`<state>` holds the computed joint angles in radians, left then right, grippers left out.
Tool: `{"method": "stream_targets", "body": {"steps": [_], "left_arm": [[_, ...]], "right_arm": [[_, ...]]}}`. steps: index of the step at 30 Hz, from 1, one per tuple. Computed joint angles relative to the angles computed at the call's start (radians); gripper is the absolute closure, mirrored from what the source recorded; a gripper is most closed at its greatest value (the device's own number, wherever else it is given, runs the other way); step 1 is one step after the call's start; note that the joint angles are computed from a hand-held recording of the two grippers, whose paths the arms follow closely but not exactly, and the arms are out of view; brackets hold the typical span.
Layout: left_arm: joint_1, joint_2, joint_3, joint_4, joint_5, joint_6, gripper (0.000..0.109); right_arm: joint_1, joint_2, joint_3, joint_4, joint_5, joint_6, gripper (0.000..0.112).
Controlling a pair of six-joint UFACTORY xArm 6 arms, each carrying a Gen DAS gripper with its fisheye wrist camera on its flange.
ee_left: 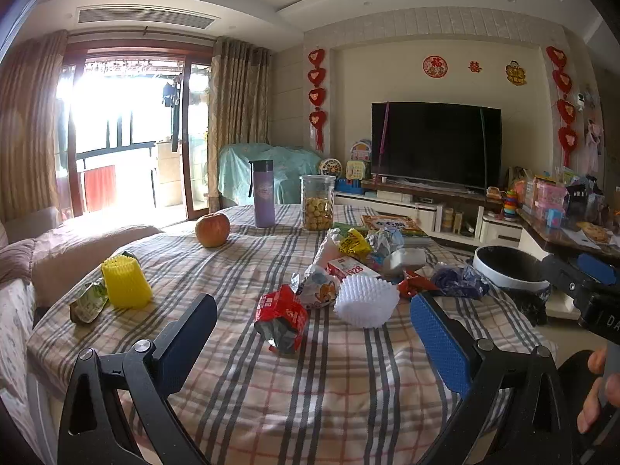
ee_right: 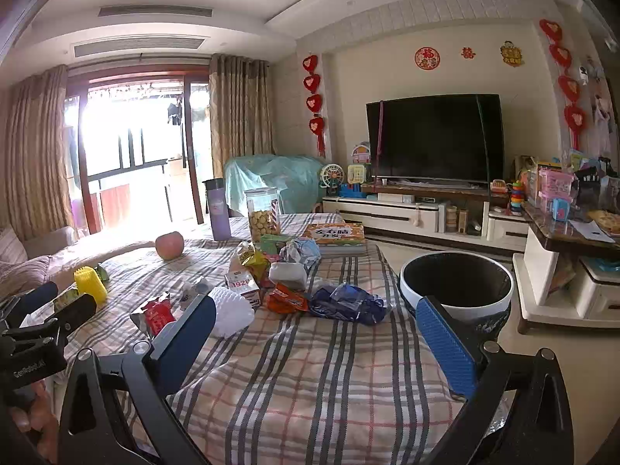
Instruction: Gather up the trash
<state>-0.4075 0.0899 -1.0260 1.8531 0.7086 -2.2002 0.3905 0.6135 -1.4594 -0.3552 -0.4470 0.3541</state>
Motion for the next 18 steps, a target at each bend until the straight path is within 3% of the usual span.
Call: {"method": "stream_targets", "body": {"steps": [18], "left_arm": [[0.003, -0.009, 0.009, -0.002, -0.001, -0.013, 0.007]], "right_arm": [[-0.019, 0.004, -0.02, -0.112, 0.008, 0.102, 0.009]]}}
